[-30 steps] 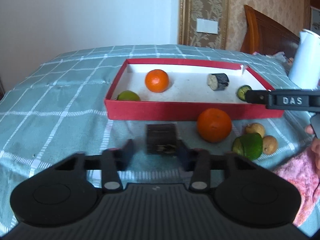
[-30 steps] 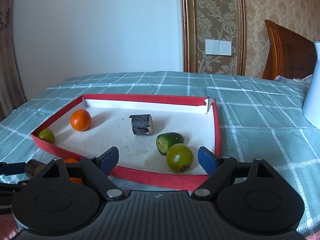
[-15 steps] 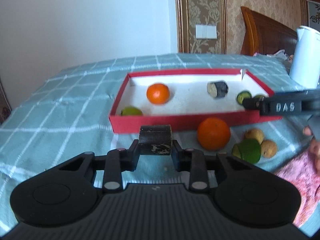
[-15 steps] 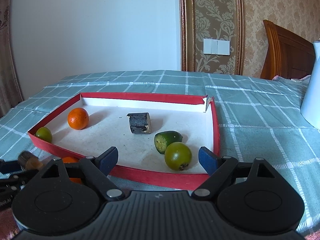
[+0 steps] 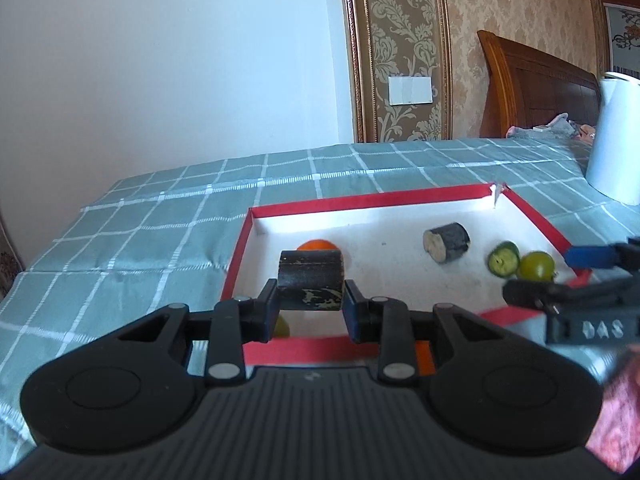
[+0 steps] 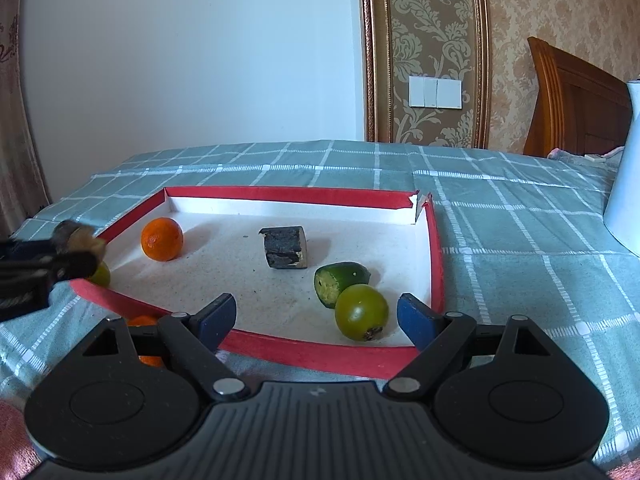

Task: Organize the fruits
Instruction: 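Carry the log piece into the red tray and open the left tool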

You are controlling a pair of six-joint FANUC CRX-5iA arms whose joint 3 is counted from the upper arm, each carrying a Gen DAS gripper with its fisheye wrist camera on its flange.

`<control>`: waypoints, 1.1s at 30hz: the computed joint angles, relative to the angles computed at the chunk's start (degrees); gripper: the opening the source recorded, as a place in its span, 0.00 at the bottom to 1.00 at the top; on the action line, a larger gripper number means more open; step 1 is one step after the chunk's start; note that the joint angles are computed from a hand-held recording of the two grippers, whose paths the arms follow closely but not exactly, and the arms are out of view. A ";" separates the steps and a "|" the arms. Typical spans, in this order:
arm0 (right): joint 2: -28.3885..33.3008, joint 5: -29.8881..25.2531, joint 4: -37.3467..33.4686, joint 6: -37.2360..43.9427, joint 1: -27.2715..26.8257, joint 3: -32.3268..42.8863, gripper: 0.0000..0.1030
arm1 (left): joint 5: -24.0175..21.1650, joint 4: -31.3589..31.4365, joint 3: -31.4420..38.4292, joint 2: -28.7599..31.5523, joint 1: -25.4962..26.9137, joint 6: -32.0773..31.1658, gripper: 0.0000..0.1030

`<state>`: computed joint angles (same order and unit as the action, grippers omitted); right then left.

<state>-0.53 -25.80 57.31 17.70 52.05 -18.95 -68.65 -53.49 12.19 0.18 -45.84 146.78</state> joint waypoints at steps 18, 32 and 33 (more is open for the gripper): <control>0.35 -0.21 -3.22 2.95 0.65 1.10 0.86 | 8.65 9.29 0.29 2.52 8.57 -4.88 0.29; 0.52 -0.54 -3.83 3.20 0.77 1.40 0.89 | 8.17 12.20 0.69 3.66 11.61 -5.86 0.29; 0.51 -0.50 -3.87 3.23 0.75 1.39 0.89 | 7.97 12.55 0.79 3.74 11.86 -5.84 0.29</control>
<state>-0.02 -26.31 53.44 20.92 52.80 -17.56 -60.68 -40.94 12.98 3.93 -33.98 140.94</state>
